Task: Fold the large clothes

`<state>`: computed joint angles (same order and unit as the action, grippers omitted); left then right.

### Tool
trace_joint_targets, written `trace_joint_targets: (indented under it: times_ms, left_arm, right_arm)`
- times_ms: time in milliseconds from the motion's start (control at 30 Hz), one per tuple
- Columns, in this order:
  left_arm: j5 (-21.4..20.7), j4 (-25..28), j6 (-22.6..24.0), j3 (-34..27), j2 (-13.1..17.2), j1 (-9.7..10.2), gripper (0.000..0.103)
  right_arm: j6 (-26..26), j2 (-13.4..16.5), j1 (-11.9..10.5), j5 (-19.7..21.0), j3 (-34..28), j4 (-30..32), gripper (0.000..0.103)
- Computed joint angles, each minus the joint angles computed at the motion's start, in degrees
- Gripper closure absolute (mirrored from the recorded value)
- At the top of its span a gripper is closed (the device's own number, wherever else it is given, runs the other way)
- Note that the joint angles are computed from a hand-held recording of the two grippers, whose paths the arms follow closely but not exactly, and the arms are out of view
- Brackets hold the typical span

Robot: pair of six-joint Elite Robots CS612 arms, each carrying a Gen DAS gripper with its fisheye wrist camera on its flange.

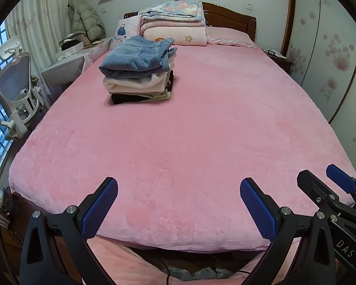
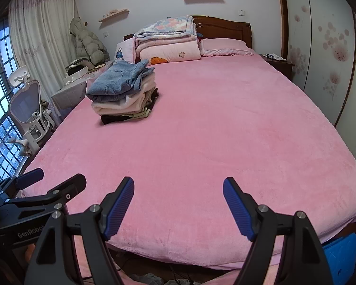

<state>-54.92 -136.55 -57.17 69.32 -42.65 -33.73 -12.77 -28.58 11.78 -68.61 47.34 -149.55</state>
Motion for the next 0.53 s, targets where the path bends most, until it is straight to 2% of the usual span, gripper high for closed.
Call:
trace_joint_targets:
  times_ms: [533]
  left_arm:
    - [-0.8, 0.5, -0.2, -0.2, 0.1, 0.11, 0.001]
  right_arm:
    - [0.3, -0.3, 0.1, -0.1, 1.0, -0.1, 0.025]
